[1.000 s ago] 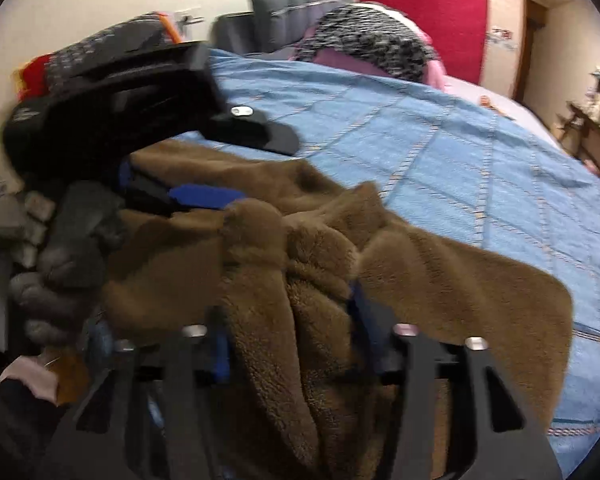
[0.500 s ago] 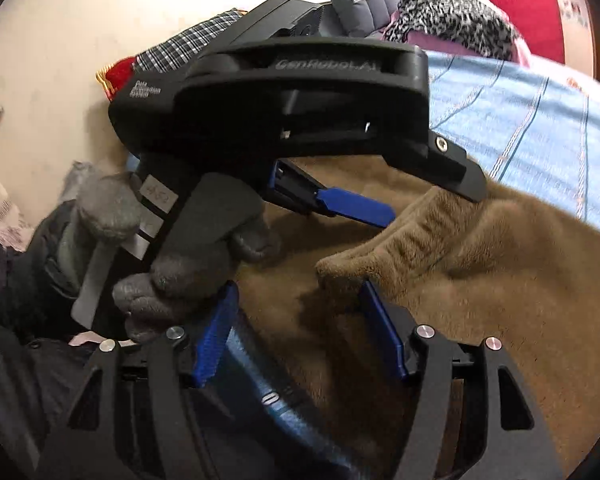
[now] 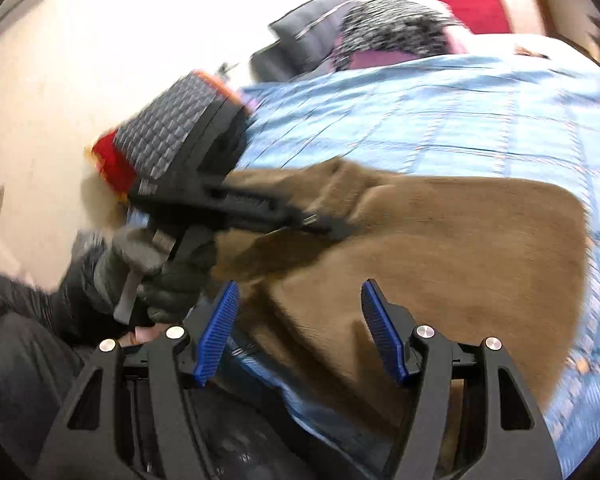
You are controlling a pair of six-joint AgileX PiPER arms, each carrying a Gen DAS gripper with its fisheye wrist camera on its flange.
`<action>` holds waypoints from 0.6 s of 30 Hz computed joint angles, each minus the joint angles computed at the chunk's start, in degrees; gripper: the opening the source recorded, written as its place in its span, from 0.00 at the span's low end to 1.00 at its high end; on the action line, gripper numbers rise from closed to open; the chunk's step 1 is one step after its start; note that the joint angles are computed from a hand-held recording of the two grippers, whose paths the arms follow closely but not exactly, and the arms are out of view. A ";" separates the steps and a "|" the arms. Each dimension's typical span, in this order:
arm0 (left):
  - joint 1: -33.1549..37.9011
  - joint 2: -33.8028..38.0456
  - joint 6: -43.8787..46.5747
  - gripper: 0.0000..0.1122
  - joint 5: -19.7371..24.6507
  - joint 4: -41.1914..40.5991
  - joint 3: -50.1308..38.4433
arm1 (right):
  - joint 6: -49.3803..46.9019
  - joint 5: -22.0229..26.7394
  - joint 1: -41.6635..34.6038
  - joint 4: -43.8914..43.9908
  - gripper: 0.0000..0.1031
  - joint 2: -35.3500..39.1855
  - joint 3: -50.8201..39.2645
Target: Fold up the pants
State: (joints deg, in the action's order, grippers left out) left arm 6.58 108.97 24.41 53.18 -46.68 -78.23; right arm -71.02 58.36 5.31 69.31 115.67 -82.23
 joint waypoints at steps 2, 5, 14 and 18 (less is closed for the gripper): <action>0.32 -2.02 0.01 0.24 -0.59 -0.07 1.46 | 0.07 -1.24 -2.89 1.86 0.64 -0.90 1.02; 0.56 -6.35 0.45 0.23 -2.60 0.36 4.23 | -0.79 -3.54 -5.75 4.11 0.64 -3.04 3.72; 4.80 -12.78 -3.02 0.24 -6.96 7.20 10.40 | 3.21 -11.43 -2.00 1.22 0.64 -1.11 0.51; 3.59 -11.23 -4.03 0.25 -10.40 9.85 12.87 | 8.52 -14.17 1.42 -1.92 0.64 1.84 -3.78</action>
State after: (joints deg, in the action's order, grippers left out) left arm 10.16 97.73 20.38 42.78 -36.83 -65.37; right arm -62.50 44.20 6.73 67.39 117.51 -86.01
